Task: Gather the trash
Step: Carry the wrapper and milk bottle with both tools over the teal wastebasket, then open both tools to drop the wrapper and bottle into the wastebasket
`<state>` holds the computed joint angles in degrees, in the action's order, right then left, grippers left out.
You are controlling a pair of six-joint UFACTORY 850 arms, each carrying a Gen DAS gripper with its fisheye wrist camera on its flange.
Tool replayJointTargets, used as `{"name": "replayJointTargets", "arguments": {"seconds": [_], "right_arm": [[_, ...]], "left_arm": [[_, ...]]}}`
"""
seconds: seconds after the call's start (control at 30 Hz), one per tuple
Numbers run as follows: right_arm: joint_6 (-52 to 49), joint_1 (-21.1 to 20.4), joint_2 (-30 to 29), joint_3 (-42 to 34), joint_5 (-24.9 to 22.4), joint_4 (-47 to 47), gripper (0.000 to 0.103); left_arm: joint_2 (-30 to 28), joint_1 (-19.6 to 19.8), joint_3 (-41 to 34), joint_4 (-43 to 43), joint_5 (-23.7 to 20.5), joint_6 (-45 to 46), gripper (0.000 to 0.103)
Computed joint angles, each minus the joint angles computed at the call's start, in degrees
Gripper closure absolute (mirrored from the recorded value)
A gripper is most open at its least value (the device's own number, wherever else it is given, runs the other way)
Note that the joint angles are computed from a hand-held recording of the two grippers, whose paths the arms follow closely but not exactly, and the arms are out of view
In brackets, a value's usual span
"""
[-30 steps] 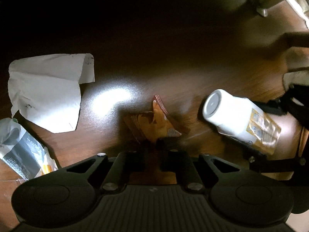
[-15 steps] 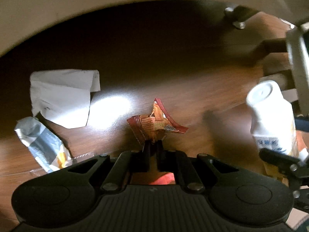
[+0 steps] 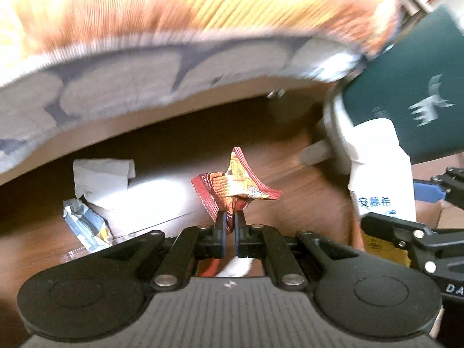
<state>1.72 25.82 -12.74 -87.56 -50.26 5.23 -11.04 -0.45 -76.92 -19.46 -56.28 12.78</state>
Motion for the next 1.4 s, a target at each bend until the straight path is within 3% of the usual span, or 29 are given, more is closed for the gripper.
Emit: {"name": "replayJointTargets", "arguments": {"seconds": [0.3,0.53,0.87,1.07,1.4], "right_arm": [[5.51,-3.05,9.67,0.42,3.48,-4.21,0.051],[7.14,-8.42,13.64,-0.32,6.19,-5.56,0.051],[8.32,-16.18,12.45,-3.04,9.92,-6.25,0.051],[9.48,-19.62,9.46,-3.72,10.87,-7.25,0.051],[9.62,-24.01,3.65,-5.77,9.61,-4.51,0.051]], "left_arm": [[6.17,-5.40,-7.11,-1.59,0.99,-5.99,0.098],[4.04,-12.03,-18.14,1.57,3.08,-9.80,0.098],[-9.68,-20.88,-40.76,5.61,-0.10,-13.30,0.098],[-20.09,-24.54,-54.69,7.94,-5.29,-14.94,0.098],[-31.96,-28.08,-67.74,11.25,-13.31,-13.37,0.098]]}}
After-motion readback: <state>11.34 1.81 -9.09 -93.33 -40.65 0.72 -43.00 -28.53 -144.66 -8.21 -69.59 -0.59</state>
